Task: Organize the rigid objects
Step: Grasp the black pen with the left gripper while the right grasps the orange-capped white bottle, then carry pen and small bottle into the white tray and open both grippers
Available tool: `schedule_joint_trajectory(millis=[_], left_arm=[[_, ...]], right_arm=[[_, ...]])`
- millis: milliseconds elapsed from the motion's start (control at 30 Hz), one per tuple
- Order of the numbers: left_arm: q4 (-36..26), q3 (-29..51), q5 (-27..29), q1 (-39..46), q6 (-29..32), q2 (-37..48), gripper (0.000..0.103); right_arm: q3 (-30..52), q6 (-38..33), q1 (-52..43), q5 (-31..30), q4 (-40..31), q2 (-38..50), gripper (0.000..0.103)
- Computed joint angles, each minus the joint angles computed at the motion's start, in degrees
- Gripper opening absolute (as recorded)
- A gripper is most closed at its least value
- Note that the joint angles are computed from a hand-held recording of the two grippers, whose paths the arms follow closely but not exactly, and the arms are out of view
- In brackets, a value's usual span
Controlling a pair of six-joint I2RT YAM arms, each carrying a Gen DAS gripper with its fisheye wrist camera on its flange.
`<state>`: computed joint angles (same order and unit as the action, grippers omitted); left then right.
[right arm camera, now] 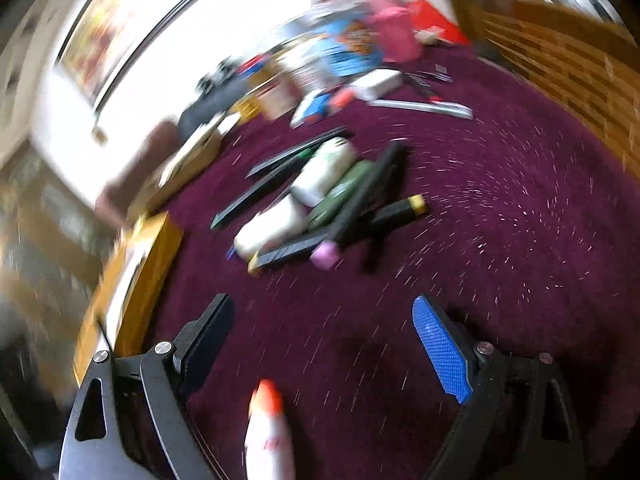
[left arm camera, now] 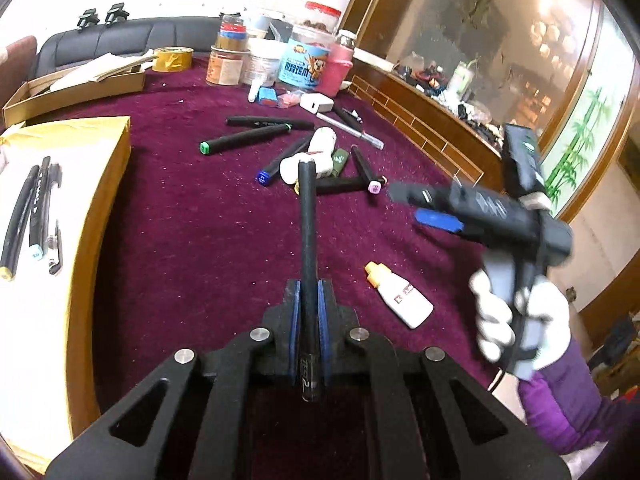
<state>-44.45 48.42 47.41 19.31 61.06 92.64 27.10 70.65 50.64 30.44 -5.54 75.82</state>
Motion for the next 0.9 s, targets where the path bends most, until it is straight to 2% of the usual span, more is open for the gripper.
schedule_joint_trajectory(millis=[67, 133, 200, 233, 333, 433, 600, 733, 800, 900], left_arm=[[-1.59, 1.17, 1.5, 0.81, 0.89, 1.37, 0.006], [-3.27, 2.45, 2.54, 1.36, 1.54, 2.39, 0.006], [-5.82, 3.84, 3.67, 2.25, 3.1, 3.38, 0.006], [-7.38, 4.67, 4.32, 2.9, 4.12, 3.74, 0.006], [-11.47, 6.88, 5.75, 5.13, 7.48, 4.74, 0.006], [-16.12, 9.82, 7.28, 7.85, 11.23, 6.22, 0.006], [-24.31, 16.61, 10.04, 12.35, 16.28, 10.14, 0.006], [-35.12, 27.64, 11.05, 17.0, 20.22, 18.0, 0.006], [-38.34, 33.26, 11.29, 19.14, 20.2, 21.54, 0.006], [-38.46, 40.38, 11.42, 21.21, 16.41, 25.39, 0.006]], right_arm=[[5.39, -0.31, 3.92, 0.51, -7.56, 3.01, 0.086], [9.54, -1.13, 6.38, -0.4, -11.23, 6.81, 0.077], [13.0, -2.31, 7.41, -2.02, -12.66, 11.15, 0.061], [15.05, -3.15, 7.49, -2.98, -13.5, 13.93, 0.058], [20.42, -4.6, 7.56, -4.41, -16.56, 21.25, 0.038], [24.64, -3.7, 9.41, -1.06, -22.15, 24.81, 0.023], [21.89, -1.78, 10.08, -1.42, -19.48, 22.11, 0.024], [20.08, -3.63, 9.37, -2.86, -13.9, 17.58, 0.024], [20.55, -6.63, 8.58, -4.26, -10.63, 16.2, 0.024], [23.88, -11.68, 7.33, -6.39, -7.92, 16.51, 0.024]])
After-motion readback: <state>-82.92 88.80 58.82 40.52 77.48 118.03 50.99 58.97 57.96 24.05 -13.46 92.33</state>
